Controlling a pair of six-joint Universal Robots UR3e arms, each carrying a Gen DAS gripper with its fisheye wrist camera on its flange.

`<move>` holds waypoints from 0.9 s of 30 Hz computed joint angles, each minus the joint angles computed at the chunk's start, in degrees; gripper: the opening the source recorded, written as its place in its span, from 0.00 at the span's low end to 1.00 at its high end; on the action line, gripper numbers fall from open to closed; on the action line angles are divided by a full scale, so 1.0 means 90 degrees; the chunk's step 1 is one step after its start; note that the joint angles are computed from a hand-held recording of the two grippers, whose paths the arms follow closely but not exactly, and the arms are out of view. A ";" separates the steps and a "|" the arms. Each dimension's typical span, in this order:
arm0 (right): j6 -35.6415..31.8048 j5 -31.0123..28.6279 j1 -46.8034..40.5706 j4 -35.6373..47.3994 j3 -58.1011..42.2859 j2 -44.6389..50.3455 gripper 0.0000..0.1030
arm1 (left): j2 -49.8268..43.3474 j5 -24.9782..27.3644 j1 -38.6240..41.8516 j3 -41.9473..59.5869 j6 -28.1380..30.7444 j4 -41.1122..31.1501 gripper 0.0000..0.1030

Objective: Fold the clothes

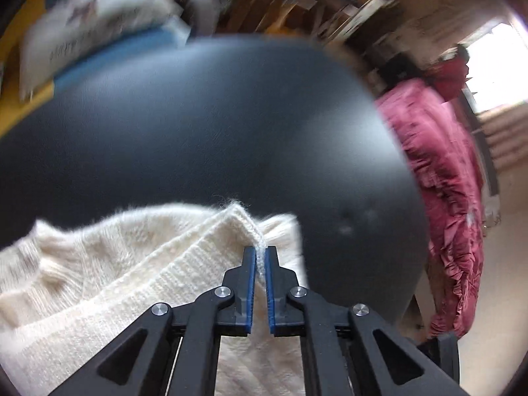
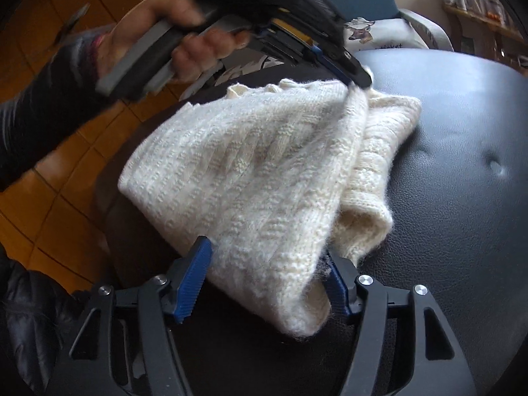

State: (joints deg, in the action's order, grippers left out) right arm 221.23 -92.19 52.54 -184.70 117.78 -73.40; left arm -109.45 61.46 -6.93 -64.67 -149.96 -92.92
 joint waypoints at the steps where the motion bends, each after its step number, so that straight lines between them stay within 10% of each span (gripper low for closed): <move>1: 0.0069 0.0025 0.0004 -0.0202 0.0097 -0.0007 0.66 | 0.0381 -0.0224 0.0155 -0.0411 0.0165 0.0222 0.04; 10: 0.0336 0.0903 -0.0458 -0.1789 0.0848 -0.0035 0.66 | 0.2384 -0.1616 0.1312 -0.1937 0.1620 -0.0008 0.03; 16: -0.0354 0.2600 -0.0973 -0.1057 0.0713 -0.0190 0.66 | 0.2181 -0.1968 0.1279 -0.1417 0.1546 -0.0326 0.01; 20: -0.0328 0.2848 -0.0989 -0.1198 0.0833 0.0043 0.66 | 0.1684 -0.1339 0.0562 -0.1234 0.0597 0.0673 0.00; 27: -0.0251 0.2517 -0.0903 -0.1446 0.0953 0.0085 0.66 | -0.0368 -0.0260 0.0007 0.1144 -0.0378 -0.1428 0.13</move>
State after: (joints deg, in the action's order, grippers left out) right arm 218.97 -69.54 44.41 -197.71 126.36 -72.64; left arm -112.76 59.12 -6.87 -54.37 -153.36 -105.77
